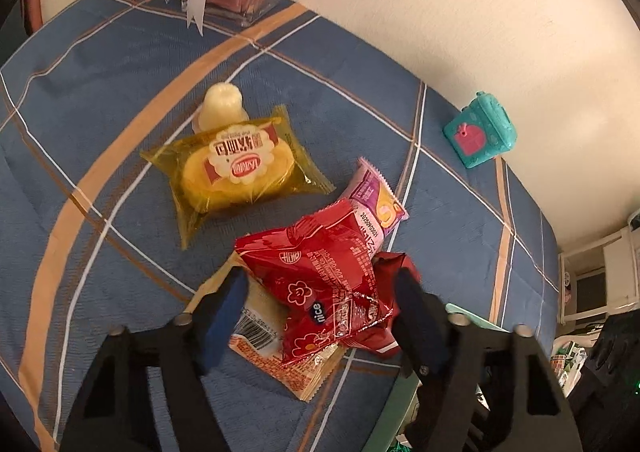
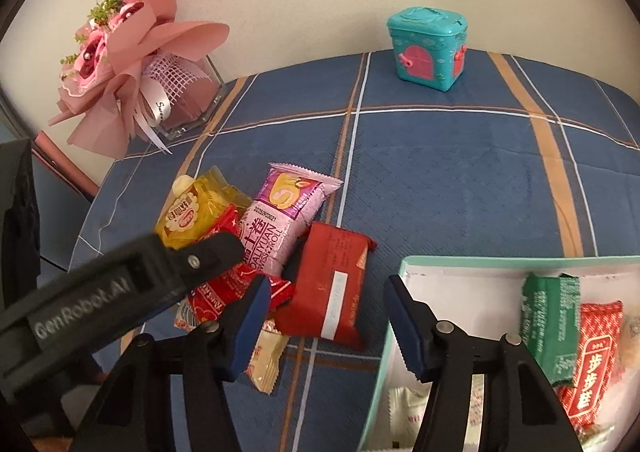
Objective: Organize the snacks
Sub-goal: 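Grasp the red floral bag with the left tool while the right tool grasps the red rectangular pack, then carry the red floral bag with the left tool while the right tool carries the red pack toward the tray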
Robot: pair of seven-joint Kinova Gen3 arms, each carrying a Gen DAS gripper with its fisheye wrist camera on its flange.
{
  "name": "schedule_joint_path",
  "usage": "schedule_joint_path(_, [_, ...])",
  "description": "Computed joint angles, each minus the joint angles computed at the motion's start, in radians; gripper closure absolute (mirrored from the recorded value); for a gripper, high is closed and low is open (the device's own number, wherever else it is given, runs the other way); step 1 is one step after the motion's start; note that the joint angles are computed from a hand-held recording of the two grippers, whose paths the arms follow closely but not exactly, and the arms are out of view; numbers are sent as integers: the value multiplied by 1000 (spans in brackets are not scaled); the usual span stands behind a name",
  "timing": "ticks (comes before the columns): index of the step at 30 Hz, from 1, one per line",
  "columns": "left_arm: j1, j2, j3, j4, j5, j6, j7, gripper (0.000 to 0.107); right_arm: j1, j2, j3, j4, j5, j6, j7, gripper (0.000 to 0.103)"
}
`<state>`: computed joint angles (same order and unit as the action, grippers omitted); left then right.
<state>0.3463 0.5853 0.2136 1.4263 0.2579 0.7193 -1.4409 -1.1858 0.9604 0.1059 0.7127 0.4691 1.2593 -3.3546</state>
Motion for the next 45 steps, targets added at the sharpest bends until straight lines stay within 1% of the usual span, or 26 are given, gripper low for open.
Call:
schedule_joint_path(2, [2, 3, -2, 1, -2, -4, 1, 35, 7, 7, -1, -4, -2, -8, 4, 41])
schedule_joint_path(5, [11, 5, -13, -1, -12, -7, 16, 47, 16, 19, -1, -14, -5, -9, 11, 42])
schedule_joint_path(8, [6, 9, -8, 2, -11, -15, 12, 50, 27, 30, -3, -16, -15, -25, 12, 43])
schedule_joint_path(12, [8, 13, -5, 1, -16, -22, 7, 51, 33, 73, 0, -107, -24, 42, 67, 45])
schedule_joint_path(14, [9, 18, -4, -1, -17, -22, 5, 51, 38, 102, 0, -167, -35, 88, 109, 49])
schedule_joint_path(15, [10, 20, -4, -3, -17, -22, 6, 51, 41, 106, 2, -174, -45, 91, 119, 53])
schedule_joint_path(18, [12, 25, -5, -5, -18, -20, 9, 52, 43, 87, 2, -113, -55, 37, 81, 56])
schedule_joint_path(22, [9, 25, -4, -4, -16, -20, 10, 52, 43, 95, 6, -130, -60, 51, 88, 59])
schedule_joint_path(29, [4, 9, -1, 1, -11, -15, 15, 54, 36, 67, 9, -90, -56, 25, 47, 61])
schedule_joint_path(39, [-15, -49, 12, 36, 24, -21, 3, 54, 14, 6, 4, -16, -38, -6, -21, 61])
schedule_joint_path(45, [-32, -93, 17, 78, 46, -23, -13, 54, -5, -7, -4, -24, -32, 36, -28, 61])
